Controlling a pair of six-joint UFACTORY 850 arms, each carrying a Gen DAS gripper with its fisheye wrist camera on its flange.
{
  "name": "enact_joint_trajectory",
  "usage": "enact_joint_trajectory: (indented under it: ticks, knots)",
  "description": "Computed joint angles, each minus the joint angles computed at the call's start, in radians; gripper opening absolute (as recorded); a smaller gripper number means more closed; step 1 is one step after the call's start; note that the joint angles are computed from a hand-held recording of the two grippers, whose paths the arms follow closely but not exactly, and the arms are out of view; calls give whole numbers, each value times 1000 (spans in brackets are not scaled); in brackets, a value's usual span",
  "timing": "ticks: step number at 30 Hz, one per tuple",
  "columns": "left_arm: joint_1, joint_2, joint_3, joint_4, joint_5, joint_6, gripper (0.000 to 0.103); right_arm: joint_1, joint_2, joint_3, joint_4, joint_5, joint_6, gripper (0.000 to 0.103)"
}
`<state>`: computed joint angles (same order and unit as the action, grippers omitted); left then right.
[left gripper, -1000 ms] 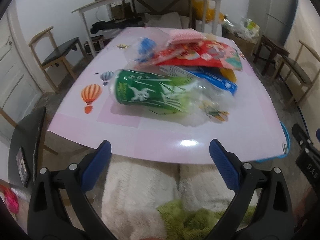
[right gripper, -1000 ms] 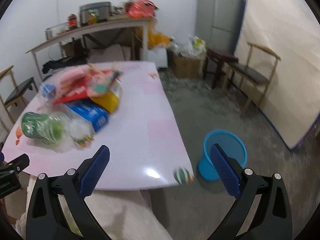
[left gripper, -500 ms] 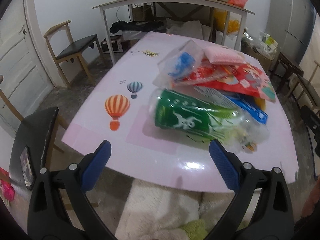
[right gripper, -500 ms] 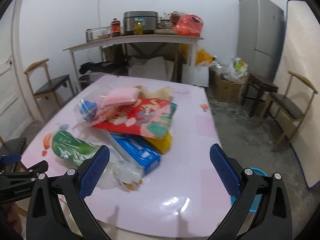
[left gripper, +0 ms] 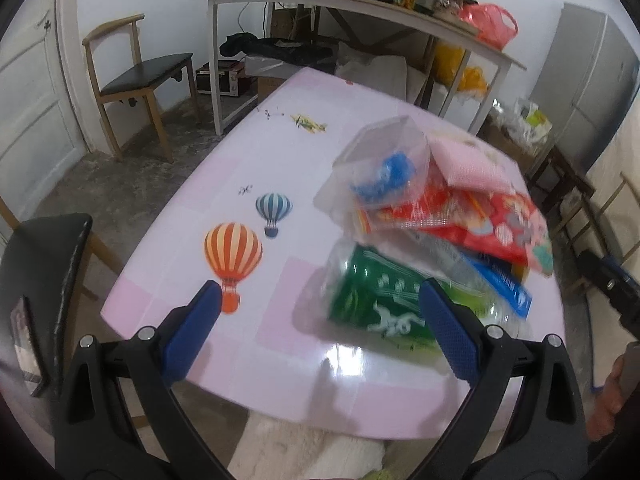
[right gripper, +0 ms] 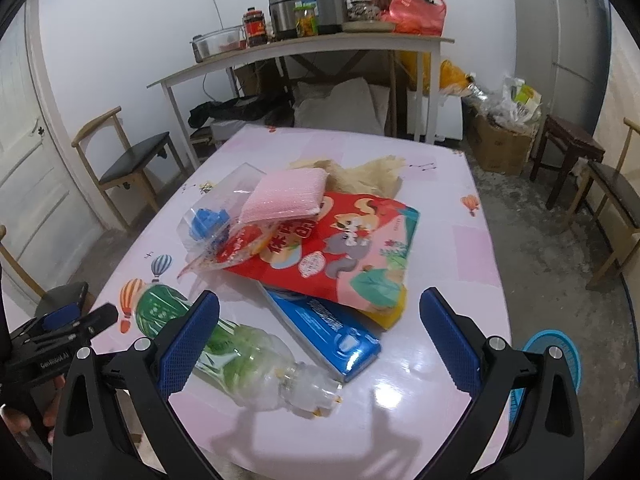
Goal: Collect trash
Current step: 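Reach the left tool to the clear plastic box and grasp it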
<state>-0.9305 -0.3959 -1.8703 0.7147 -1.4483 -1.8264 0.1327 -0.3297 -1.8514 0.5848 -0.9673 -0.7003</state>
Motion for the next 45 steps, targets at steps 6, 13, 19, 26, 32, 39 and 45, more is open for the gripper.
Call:
enact_joint_trajectory:
  ticks: [6, 13, 19, 26, 32, 39, 45]
  knots:
    - [37, 95, 118, 58, 155, -37, 95, 38, -12, -17, -49, 57, 14, 98]
    - [145, 188, 231, 51, 409, 80, 95, 51, -43, -66, -49, 54, 18, 98]
    - [320, 193, 242, -232, 677, 354, 95, 55, -104, -136, -62, 34, 66, 98]
    - [442, 65, 81, -488, 643, 698, 95, 57, -175, -225, -77, 1, 120, 98]
    - [497, -37, -35, -639, 575, 904, 95, 53, -213, -269, -62, -28, 134, 98]
    - [565, -83, -40, -873, 573, 1027, 95, 42, -234, -291, -44, -48, 141, 98]
    - [580, -105, -22, -977, 591, 1086, 88, 28, -248, -304, -23, -69, 151, 98]
